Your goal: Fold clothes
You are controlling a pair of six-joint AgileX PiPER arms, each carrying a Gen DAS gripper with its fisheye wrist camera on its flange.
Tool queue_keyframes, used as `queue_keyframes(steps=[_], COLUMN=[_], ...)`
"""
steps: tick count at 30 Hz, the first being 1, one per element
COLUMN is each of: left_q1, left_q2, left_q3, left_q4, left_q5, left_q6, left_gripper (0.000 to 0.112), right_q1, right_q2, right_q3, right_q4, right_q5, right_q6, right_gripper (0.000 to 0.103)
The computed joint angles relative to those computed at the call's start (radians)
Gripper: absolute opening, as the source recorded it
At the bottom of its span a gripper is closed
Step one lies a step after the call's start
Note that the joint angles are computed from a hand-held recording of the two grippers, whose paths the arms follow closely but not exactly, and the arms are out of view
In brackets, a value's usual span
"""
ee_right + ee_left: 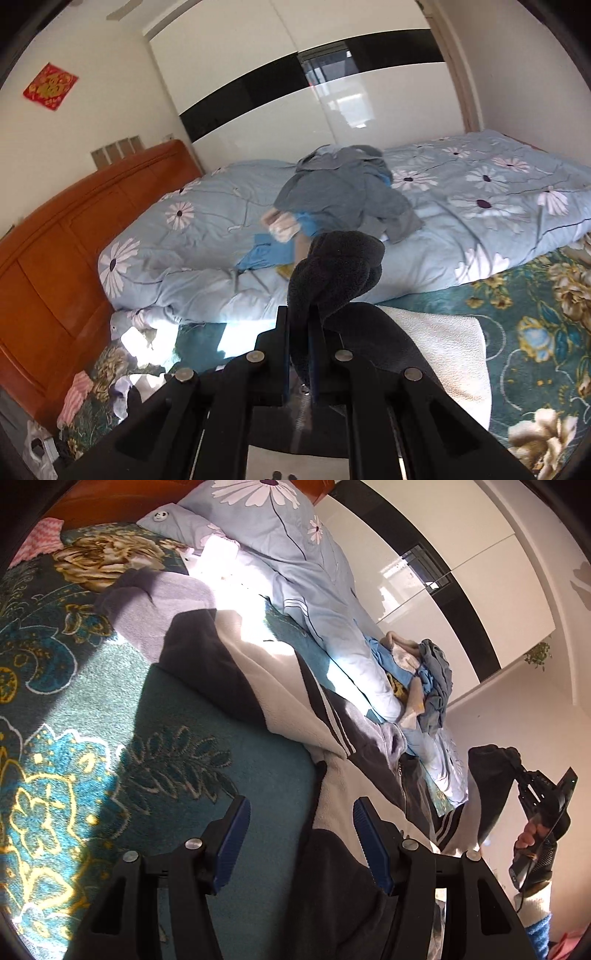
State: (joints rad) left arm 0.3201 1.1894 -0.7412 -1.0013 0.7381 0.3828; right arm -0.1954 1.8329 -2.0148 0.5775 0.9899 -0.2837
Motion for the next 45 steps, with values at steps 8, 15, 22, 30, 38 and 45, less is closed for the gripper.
queue_keyframes(steps=[8, 15, 22, 30, 38, 45], left_q1=[0.094, 0.106, 0.023, -0.013, 0.198, 0.250], left_q2=[0.029, 0.079, 0.138, 0.212, 0.302, 0.460], left_q3=[0.022, 0.013, -0.050, -0.133, -0.206, -0.320], left_q4=[-0.052, -0.071, -0.093, 0.041, 0.121, 0.171], left_q5=[0.041, 0.027, -0.014, -0.139, -0.272, -0.253], left_q6=[0.079, 0.094, 0.087, -0.072, -0.244, -0.290], left_gripper=[0.062, 0.062, 0.062, 0.062, 0.062, 0.059], right_q1=[0.355, 0.430, 0.367, 0.097, -0.143, -0.196], right_q2=[0.057, 0.045, 0.002, -0.124, -0.198, -0.215], right_q3=[0.225, 0.389, 0.445, 0.566, 0.678, 0.736], right_q4=[-0.292, -0.298, 0.008, -0.026, 0.034, 0.113], right_q5=[-0.154, -0.225, -0.130, -0.173, -0.120, -0.094], right_q6=[0.100, 0.066, -0.262, -0.154, -0.227, -0.316], right_gripper=[0.008, 0.016, 0.048, 0.048, 0.048, 0.048])
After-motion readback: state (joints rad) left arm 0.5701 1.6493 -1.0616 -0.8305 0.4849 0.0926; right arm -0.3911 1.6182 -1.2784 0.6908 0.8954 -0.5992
